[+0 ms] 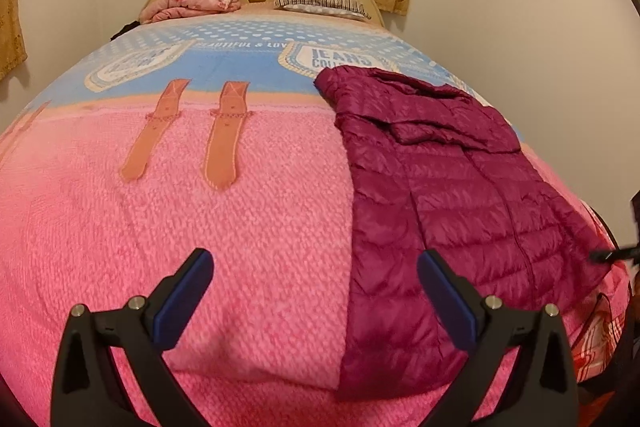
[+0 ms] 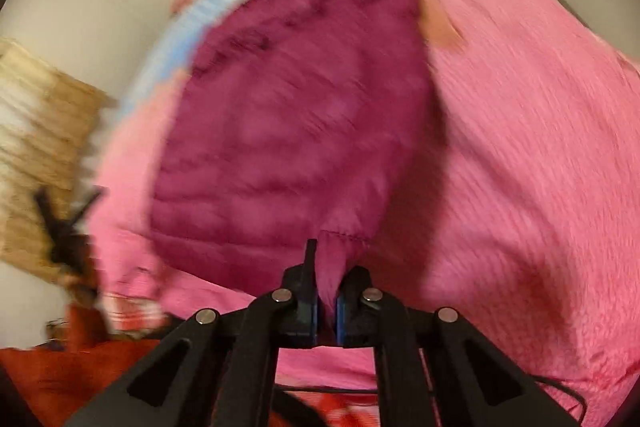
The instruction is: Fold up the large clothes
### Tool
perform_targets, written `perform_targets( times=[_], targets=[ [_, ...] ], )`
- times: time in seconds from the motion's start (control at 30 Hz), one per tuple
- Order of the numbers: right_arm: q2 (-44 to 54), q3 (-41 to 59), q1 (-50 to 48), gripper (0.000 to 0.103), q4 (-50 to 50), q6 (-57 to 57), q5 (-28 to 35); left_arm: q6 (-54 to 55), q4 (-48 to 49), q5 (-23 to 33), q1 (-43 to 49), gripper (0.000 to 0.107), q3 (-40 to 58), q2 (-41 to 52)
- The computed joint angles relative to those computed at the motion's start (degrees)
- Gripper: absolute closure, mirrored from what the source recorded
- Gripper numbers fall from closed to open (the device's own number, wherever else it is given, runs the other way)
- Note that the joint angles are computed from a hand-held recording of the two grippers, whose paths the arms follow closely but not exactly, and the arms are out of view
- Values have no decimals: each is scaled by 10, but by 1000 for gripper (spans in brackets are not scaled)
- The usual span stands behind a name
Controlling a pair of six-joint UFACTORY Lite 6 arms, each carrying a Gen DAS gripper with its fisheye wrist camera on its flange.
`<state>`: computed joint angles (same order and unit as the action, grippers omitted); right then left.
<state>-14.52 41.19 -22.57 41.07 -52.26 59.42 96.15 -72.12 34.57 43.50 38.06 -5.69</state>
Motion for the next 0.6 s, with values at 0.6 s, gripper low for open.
perform_targets(
  times=[0.6],
  targets=[
    [769, 1004, 192, 99, -129, 430, -94, -61, 19, -9, -34, 4, 188, 142]
  ],
)
